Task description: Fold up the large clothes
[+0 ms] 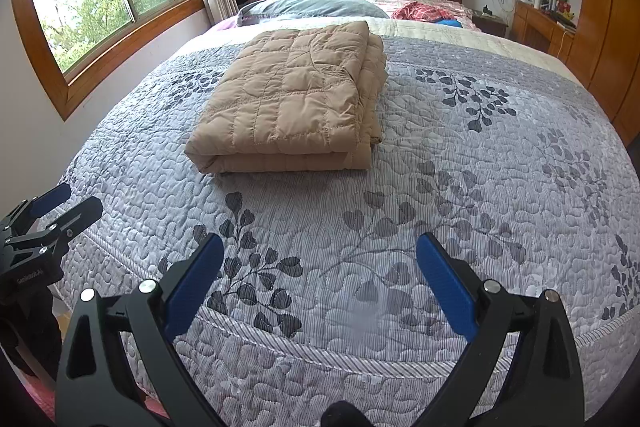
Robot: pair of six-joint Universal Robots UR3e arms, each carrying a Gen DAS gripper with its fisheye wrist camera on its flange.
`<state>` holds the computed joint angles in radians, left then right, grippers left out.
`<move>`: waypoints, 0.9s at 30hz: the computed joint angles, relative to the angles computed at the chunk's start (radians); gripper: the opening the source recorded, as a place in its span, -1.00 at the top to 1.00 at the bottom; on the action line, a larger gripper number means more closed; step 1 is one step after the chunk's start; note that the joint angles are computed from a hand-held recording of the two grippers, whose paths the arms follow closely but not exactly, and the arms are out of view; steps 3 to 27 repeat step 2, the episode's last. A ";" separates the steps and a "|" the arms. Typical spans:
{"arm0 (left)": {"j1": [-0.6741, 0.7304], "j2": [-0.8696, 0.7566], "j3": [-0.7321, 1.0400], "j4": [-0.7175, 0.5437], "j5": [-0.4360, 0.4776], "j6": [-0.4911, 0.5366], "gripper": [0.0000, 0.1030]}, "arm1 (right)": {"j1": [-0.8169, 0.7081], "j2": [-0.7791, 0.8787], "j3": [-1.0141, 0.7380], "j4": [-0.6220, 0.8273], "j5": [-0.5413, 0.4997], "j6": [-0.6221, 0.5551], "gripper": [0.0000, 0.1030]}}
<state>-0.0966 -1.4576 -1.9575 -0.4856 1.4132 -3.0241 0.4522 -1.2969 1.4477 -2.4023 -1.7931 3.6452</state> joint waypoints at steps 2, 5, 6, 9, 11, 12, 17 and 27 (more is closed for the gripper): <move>0.001 0.000 0.000 0.001 0.001 0.001 -0.93 | 0.002 0.001 -0.004 0.004 -0.001 0.003 -0.87; 0.001 0.000 0.000 0.001 0.001 0.001 -0.93 | 0.002 0.001 -0.004 0.004 -0.001 0.003 -0.87; 0.001 0.000 0.000 0.001 0.001 0.001 -0.93 | 0.002 0.001 -0.004 0.004 -0.001 0.003 -0.87; 0.001 0.000 0.000 0.001 0.001 0.001 -0.93 | 0.002 0.001 -0.004 0.004 -0.001 0.003 -0.87; 0.001 0.000 0.000 0.001 0.001 0.001 -0.93 | 0.002 0.001 -0.004 0.004 -0.001 0.003 -0.87; 0.001 0.000 0.000 0.001 0.001 0.001 -0.93 | 0.002 0.001 -0.004 0.004 -0.001 0.003 -0.87; 0.001 0.000 0.000 0.001 0.001 0.001 -0.93 | 0.002 0.001 -0.004 0.004 -0.001 0.003 -0.87; 0.001 0.000 0.000 0.001 0.001 0.001 -0.93 | 0.002 0.001 -0.004 0.004 -0.001 0.003 -0.87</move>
